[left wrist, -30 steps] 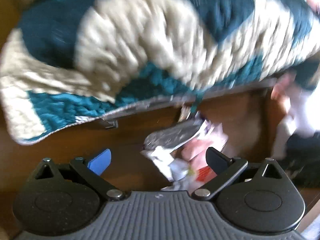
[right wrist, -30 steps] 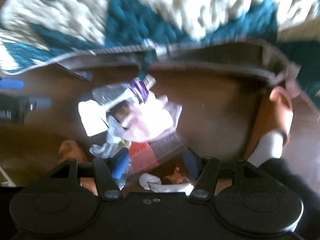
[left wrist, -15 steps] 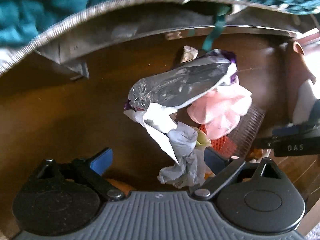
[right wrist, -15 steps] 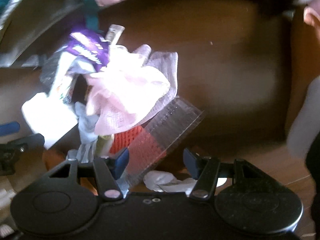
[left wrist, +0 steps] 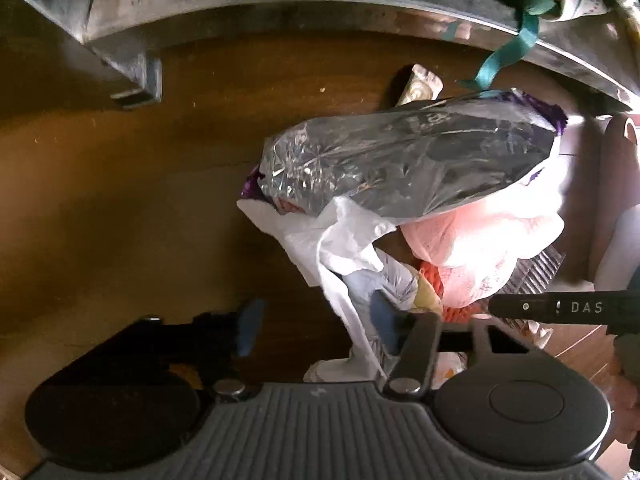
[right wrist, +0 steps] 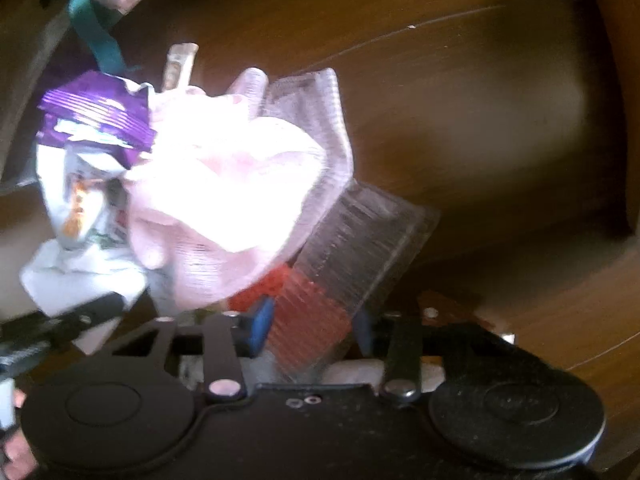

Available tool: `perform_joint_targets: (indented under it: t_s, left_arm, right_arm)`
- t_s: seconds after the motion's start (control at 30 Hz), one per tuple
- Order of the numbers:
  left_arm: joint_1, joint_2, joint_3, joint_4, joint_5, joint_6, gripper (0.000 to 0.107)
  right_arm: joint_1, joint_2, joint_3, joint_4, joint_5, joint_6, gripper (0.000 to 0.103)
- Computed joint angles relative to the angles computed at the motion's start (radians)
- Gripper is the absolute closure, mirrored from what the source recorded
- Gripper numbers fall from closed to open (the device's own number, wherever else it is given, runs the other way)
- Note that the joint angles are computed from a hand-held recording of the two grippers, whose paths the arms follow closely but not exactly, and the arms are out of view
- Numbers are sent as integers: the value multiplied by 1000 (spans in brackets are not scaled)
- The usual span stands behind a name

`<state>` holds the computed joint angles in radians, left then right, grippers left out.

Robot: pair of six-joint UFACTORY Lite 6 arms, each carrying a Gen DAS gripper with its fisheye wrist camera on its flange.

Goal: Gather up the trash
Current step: 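Close left tool on white tissue while right tool grasps clear plastic tray, then lift tissue with left tool while right tool lifts tray toward bin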

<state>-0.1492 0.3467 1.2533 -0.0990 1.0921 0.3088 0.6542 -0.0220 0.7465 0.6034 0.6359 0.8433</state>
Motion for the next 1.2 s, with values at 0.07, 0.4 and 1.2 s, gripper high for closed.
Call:
perform_joint_targets:
  t_s: [0.07,0.4,1.2]
  left_arm:
    - [13,13,5,-9,17,13,76]
    - [9,-25,45,9,84,51,102]
    - [-127,-53,935,62,783,-15,102]
  right_arm:
    - [5,9,27,-12,9,8,91]
    - [69,-89,123,-159,123,239,103]
    - [442,27,1152,-696,807,661,103]
